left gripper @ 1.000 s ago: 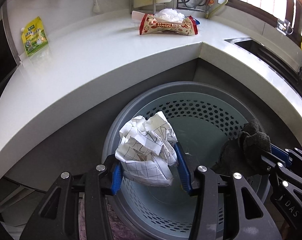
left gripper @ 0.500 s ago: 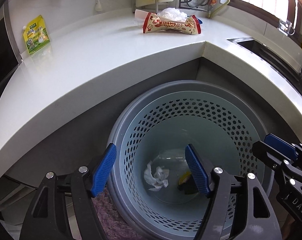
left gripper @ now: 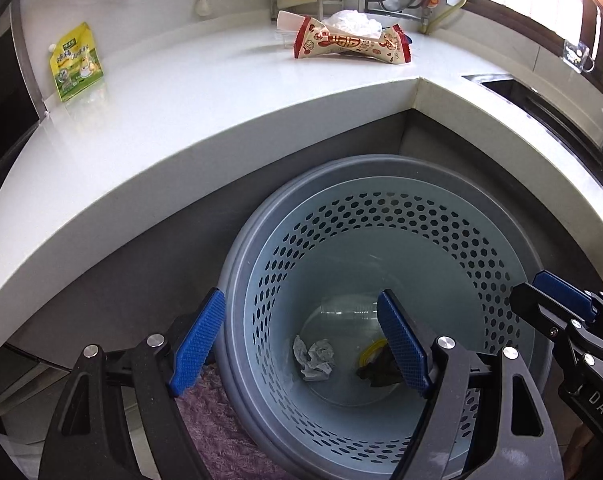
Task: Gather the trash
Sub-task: 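Move both open grippers back over the counter trash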
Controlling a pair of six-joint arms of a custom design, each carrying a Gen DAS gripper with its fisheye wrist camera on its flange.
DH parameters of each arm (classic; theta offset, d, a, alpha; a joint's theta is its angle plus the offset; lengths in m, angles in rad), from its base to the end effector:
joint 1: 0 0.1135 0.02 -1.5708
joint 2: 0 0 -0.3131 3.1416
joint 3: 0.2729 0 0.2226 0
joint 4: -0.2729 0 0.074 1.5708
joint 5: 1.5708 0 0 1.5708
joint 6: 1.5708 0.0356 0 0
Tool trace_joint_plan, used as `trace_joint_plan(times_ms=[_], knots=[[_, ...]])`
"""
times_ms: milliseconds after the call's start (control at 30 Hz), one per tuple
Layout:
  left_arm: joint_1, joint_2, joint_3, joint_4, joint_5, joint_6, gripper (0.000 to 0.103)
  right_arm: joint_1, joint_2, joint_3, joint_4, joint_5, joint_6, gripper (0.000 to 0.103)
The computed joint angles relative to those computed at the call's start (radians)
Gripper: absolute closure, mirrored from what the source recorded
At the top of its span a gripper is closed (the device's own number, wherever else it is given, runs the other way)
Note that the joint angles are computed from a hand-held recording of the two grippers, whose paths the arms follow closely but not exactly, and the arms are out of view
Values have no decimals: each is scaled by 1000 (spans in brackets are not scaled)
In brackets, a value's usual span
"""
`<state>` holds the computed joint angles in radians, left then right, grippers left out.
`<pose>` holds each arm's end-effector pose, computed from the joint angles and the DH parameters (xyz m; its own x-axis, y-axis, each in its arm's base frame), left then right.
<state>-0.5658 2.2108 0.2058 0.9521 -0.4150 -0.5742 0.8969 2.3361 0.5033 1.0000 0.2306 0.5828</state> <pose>0.1968 -0.1080 0.0523 -0.7908 -0.0866 -0.6059 -0.1279 0.9915 0.0252 0.2013 0.2391 0.0363 -0.7513 -0.0822 -0.6548 -0.3009 0.9257 0.2291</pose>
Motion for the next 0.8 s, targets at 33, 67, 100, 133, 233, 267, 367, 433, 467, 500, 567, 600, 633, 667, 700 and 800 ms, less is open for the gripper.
trace_joint_plan(times_ms=[33,67,100,133,233,267,367,433,467,500,567,600,633,667,700,800], knots=[[1,-4,-2,0,-3,1,25,0,0,-4,6,0,0,63],[0,-7,-4,0,-7,1,25,0,-1,-6,11,1,0,63],[1,-11,-6,1,-10,1,25,-1,-1,-11,18,1,0,63],[2,-15,-9,2,-12,2,25,-2,-1,-14,24,0,0,63],[7,-29,-11,-1,-16,8,23,-3,-5,-21,37,-3,-2,63],[8,-34,-10,-3,-19,10,23,-2,-7,-24,40,-1,-3,62],[16,-49,-6,-13,-23,20,23,-3,-15,-30,48,3,-10,61],[23,-62,2,-29,-29,29,23,-10,-23,-34,53,-2,-17,61],[24,-73,8,-45,-34,31,23,-13,-28,-35,53,-2,-20,61],[29,-81,12,-51,-33,39,23,-19,-35,-37,55,-4,-24,60],[34,-99,24,-70,-35,49,23,-30,-50,-41,61,-11,-31,59],[37,-107,32,-79,-36,55,22,-37,-58,-42,62,-15,-36,58],[41,-114,38,-85,-34,62,21,-44,-68,-41,61,-19,-42,58],[44,-119,41,-83,-30,67,21,-50,-78,-37,55,-23,-49,58],[48,-124,47,-87,-25,70,20,-57,-89,-28,41,-27,-59,57],[79,-150,64,-102,15,94,20,-70,-125,20,-40,-20,-85,56]])
